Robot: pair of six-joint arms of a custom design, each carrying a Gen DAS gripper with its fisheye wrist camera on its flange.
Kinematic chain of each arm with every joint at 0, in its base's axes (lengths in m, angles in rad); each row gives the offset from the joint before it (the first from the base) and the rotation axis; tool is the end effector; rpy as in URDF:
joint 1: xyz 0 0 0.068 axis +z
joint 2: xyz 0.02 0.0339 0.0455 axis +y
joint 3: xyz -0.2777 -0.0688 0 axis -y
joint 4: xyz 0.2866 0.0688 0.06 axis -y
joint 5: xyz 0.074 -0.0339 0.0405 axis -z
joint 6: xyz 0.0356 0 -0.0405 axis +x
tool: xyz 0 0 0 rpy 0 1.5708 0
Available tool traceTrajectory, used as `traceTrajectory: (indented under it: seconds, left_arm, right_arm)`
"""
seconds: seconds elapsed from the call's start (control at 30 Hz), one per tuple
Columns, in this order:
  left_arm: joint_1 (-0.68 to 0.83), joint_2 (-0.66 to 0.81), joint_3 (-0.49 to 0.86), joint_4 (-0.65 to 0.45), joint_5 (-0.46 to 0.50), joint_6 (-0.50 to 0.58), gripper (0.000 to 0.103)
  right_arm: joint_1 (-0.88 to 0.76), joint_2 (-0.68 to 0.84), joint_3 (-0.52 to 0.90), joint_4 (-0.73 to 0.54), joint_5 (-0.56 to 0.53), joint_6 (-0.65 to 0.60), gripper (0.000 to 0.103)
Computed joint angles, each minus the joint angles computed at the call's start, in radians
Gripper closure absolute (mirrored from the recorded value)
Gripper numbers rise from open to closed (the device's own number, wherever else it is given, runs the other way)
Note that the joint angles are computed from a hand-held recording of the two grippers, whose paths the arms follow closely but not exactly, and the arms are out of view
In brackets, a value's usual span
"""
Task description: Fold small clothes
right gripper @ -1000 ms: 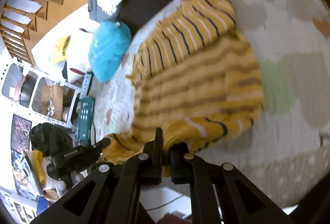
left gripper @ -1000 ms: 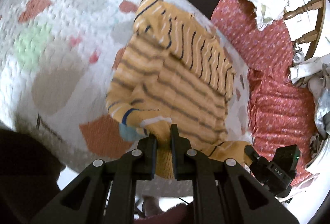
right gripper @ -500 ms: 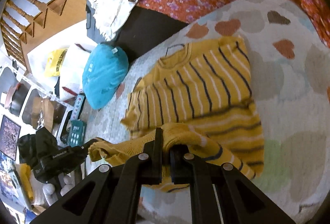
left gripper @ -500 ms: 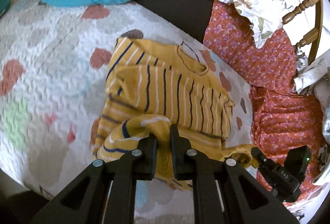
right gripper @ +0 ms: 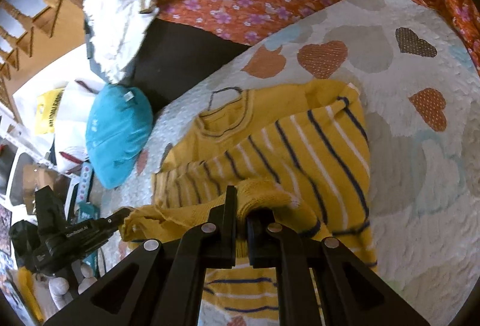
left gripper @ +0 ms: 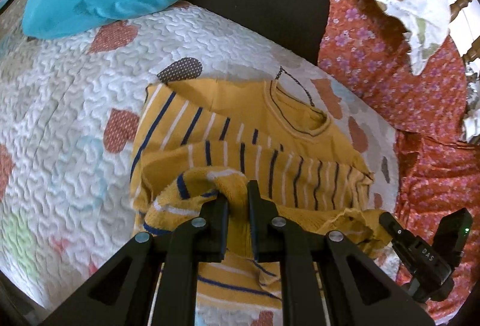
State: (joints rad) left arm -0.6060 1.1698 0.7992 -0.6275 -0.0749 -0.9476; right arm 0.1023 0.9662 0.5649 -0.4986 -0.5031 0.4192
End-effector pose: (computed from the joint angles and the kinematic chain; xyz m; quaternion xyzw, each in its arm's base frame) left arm 0.2151 -0.1458 0.2293 -0.1734 0.9429 -0.1722 0.2265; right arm 0.2119 0.0390 0.2029 0.0634 0.9160 0.3093 0.2475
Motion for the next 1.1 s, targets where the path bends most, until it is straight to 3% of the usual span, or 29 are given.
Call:
traceTrajectory:
  seconds: [0.17, 0.3, 0.47, 0.63, 0.67, 0.73, 0.77, 0.97, 1.03, 1.1]
  left_arm:
    - [0.051, 0.126, 0.059, 0.039, 0.013, 0.041, 0.091]
    - [0.1, 0.165, 0.04, 0.074, 0.02, 0.01, 0.089]
    - [0.172, 0.094, -0.043, 0.119, 0.059, 0.0, 0.071]
    - [0.186, -0.058, -0.125, 0.07, 0.027, -0.02, 0.059]
    - [0.176, -0.11, -0.159, 0.055, 0.018, -0.03, 0.057]
    - [0.152, -0.165, -0.201, 0.027, -0.005, -0.054, 0.055]
    - [0.129, -0.202, -0.233, 0.006, -0.023, -0.076, 0.055]
    - [0.036, -0.346, -0.36, -0.058, -0.094, -0.202, 0.055]
    - [0.019, -0.357, -0.375, -0.084, -0.137, -0.225, 0.055]
    - [0.03, -0.343, -0.382, -0.091, -0.149, -0.196, 0.055]
  right_arm:
    - [-0.006, 0.158, 0.037, 0.097, 0.026, 0.015, 0.097]
    - [-0.015, 0.285, 0.061, 0.173, 0.039, 0.043, 0.097]
    - [-0.03, 0.411, 0.09, 0.253, 0.028, 0.079, 0.09]
    - [-0.04, 0.48, 0.139, 0.279, 0.013, 0.108, 0.071]
    - [-0.043, 0.486, 0.144, 0.289, 0.012, 0.116, 0.066]
    - [-0.051, 0.469, 0.143, 0.306, 0.046, 0.128, 0.045]
    - [-0.057, 0.458, 0.141, 0.31, 0.053, 0.139, 0.042]
    - [-0.098, 0.368, 0.13, 0.237, -0.013, 0.156, 0.04]
    - [-0.045, 0.35, 0.14, 0.2, -0.037, 0.153, 0.04]
    - [0.075, 0.335, 0.164, 0.164, 0.005, 0.131, 0.041]
